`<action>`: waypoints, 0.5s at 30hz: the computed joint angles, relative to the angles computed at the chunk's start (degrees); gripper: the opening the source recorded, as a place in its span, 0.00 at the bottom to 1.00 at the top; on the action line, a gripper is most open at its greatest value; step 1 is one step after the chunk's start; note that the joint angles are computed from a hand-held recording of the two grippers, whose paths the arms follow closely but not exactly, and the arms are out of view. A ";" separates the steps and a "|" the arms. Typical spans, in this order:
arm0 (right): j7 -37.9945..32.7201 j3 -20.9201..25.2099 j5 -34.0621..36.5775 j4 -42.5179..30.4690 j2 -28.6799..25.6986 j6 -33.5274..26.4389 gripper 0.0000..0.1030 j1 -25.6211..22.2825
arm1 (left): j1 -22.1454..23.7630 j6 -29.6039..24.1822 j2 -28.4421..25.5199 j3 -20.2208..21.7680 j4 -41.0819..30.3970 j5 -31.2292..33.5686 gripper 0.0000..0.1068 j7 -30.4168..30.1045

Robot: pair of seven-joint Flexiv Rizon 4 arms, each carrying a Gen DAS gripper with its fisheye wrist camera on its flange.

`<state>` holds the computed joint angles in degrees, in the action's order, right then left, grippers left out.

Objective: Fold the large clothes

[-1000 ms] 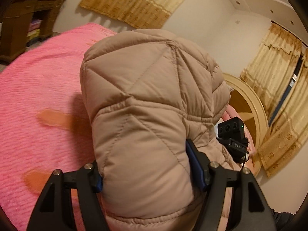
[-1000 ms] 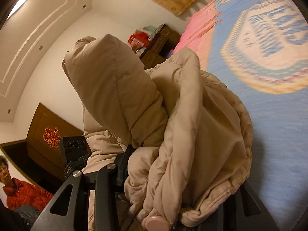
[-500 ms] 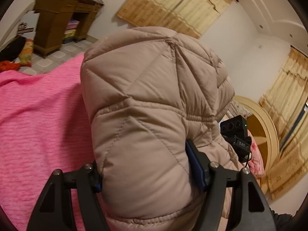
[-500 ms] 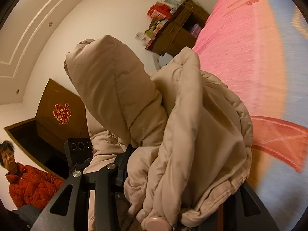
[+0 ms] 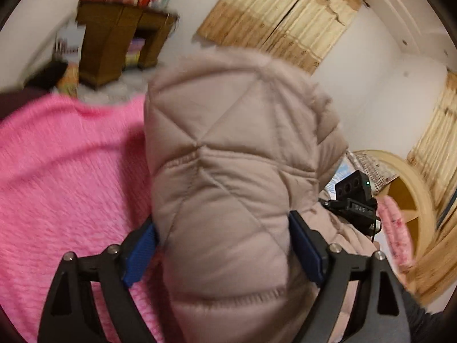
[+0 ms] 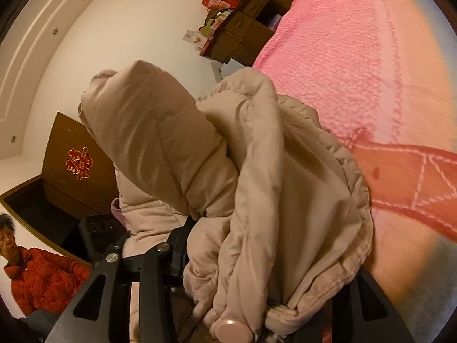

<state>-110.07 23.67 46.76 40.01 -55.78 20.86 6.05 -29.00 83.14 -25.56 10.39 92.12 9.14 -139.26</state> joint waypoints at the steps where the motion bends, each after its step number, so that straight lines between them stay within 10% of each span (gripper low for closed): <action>1: 0.43 -0.34 -0.31 0.22 0.20 0.45 0.45 0.33 | -3.64 -1.78 0.10 4.40 -1.88 3.36 0.83 -1.90; 5: 0.37 -1.35 -2.07 1.70 1.12 2.40 0.49 1.19 | -8.91 -9.06 -0.55 10.71 -9.26 13.56 0.86 -6.23; 10: -2.39 -1.08 -1.91 7.96 3.80 6.40 0.51 -0.09 | -1.55 -20.73 -3.81 2.75 -14.62 11.53 0.93 3.92; 15: -3.10 -2.13 -4.36 12.41 6.64 10.18 0.52 0.56 | 8.31 -9.71 -3.95 -6.38 -4.80 1.75 0.96 6.52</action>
